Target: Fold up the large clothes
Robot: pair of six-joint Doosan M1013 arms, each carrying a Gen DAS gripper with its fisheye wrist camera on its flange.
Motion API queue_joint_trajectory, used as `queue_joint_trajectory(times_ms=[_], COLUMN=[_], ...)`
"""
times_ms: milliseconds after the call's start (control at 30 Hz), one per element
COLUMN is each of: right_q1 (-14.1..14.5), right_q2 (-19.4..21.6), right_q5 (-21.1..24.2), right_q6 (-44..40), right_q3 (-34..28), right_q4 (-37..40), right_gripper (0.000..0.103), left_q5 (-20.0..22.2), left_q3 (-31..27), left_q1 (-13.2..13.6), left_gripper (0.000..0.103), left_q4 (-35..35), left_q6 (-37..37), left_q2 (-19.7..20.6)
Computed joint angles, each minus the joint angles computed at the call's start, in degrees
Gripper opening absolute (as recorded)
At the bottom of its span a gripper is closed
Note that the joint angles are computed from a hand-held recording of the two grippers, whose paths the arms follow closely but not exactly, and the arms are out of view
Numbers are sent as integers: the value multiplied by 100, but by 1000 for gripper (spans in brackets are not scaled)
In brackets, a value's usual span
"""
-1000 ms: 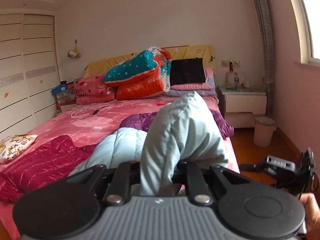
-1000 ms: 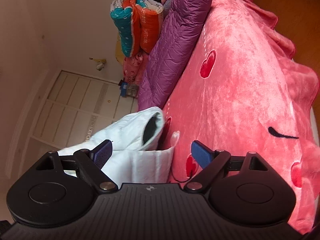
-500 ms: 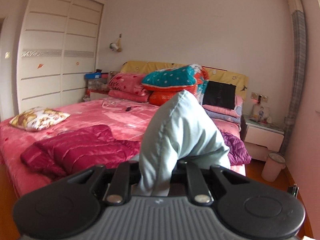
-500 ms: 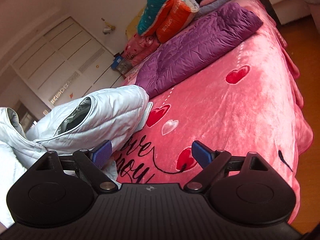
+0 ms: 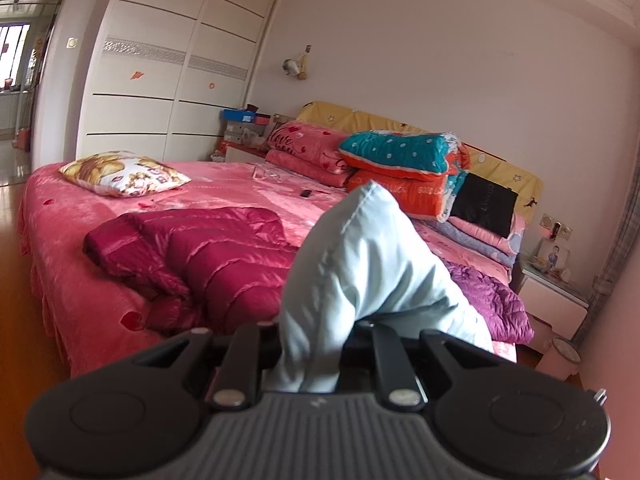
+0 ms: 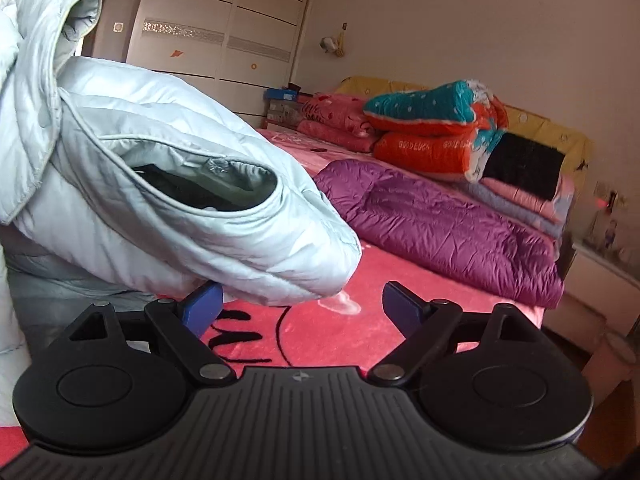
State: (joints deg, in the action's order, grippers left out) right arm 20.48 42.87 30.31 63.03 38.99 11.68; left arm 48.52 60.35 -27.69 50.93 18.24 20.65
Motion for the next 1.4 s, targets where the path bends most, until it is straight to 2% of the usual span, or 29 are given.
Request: queue_joint_trajectory(times_ms=[167, 467, 600, 633, 700, 733, 767, 833, 900, 1067, 1200, 1400], right_q1=[7, 51, 45, 38, 28, 31, 43, 64, 67, 51, -44, -225], right_q2=[225, 595, 751, 785, 797, 794, 777, 784, 720, 481, 61, -406], right_q5=[-349, -10, 282, 376, 473, 499, 522, 606, 593, 346, -260, -1085], right_q6=[-428, -3113, -3783, -3810, -3787, -3706, -3537, -3128, -2745, -1478, -587, 504], right_q3=[-363, -1144, -1511, -1592, -1608, -1601, -1568, -1606, -1507, -1200, -624, -212], right_q4=[-128, 918, 1224, 1278, 1267, 1193, 1062, 808, 669, 361, 378, 288], right_gripper=[103, 103, 103, 99, 69, 59, 40, 34, 19, 11, 10, 9], left_q5=[93, 343, 412, 428, 445, 453, 441, 388, 339, 27, -391, -1084], left_q3=[219, 396, 449, 467, 497, 508, 525, 563, 585, 643, 622, 509], left_q1=[72, 95, 96, 97, 99, 95, 91, 62, 41, -38, -84, -175], left_gripper=[15, 16, 17, 17, 18, 18, 18, 18, 18, 18, 18, 18], left_q4=[39, 157, 168, 171, 168, 175, 194, 286, 364, 799, 1074, 1711], left_q6=[-294, -687, -764, -786, -842, -871, -902, -977, -1025, -1322, -1504, -1725], left_q2=[-104, -178, -201, -209, -225, -233, -245, -271, -292, -351, -377, -378])
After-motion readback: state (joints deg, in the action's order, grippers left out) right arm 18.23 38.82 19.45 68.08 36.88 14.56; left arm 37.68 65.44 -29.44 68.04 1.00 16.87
